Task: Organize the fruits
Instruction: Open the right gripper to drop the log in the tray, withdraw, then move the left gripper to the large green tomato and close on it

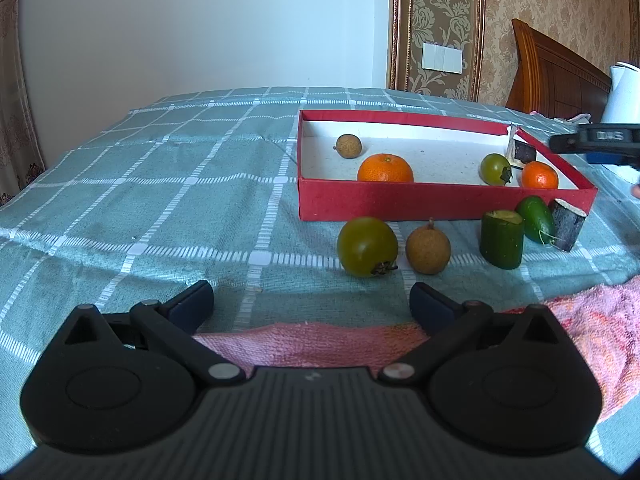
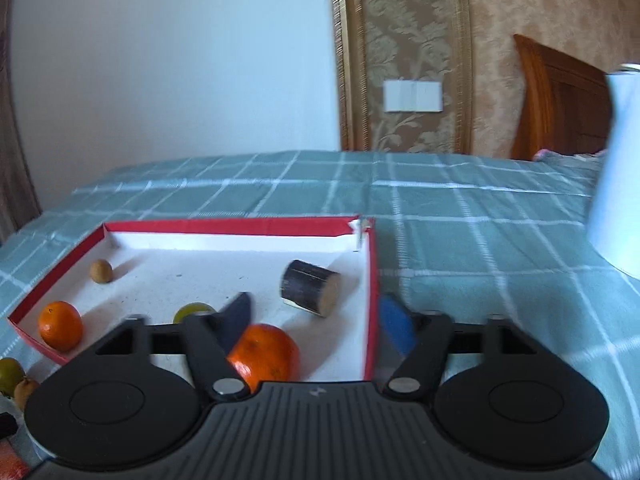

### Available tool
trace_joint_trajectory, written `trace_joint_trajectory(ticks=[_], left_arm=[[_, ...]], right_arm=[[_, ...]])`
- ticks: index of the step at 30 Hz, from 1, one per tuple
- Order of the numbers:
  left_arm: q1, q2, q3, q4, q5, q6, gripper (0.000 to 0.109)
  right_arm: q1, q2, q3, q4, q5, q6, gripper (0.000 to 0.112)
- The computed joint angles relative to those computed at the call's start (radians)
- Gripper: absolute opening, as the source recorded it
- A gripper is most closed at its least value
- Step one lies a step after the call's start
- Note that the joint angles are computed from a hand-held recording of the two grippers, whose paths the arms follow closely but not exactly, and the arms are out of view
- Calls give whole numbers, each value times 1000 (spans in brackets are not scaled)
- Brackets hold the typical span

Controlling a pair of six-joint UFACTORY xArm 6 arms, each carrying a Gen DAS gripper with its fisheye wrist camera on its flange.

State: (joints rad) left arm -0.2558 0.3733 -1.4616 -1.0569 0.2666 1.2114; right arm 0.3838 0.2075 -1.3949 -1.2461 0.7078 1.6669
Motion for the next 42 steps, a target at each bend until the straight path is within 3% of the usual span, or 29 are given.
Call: trace_joint_trajectory(ticks=[11,15,20,24,26,31,33,42], left_arm=[[0,-2,1,-1,1,0,103],[0,-2,1,-2,1,0,103],[1,-3,1,4,1,-3,103],[1,-4,1,5,2,-4,103],[1,-4,1,6,2,-5,103],[1,-4,1,6,2,-5,103],[0,-5,4,8,-2,-7,103],[-29,6,-6,134,-79,-143,103]], right_arm=[[54,-165,221,-39,4,133,83],[75,-166,235,12,39,70,83],[60,-168,247,108,-41,-9,84],[69,-161,241,132,-33,-33,86],[63,-160,243,144,-49,-43,94],[89,-124,193,203,22,-162,96],[91,-119,188,217,28,-178,103],[83,-131,201,216,17,-177,103]])
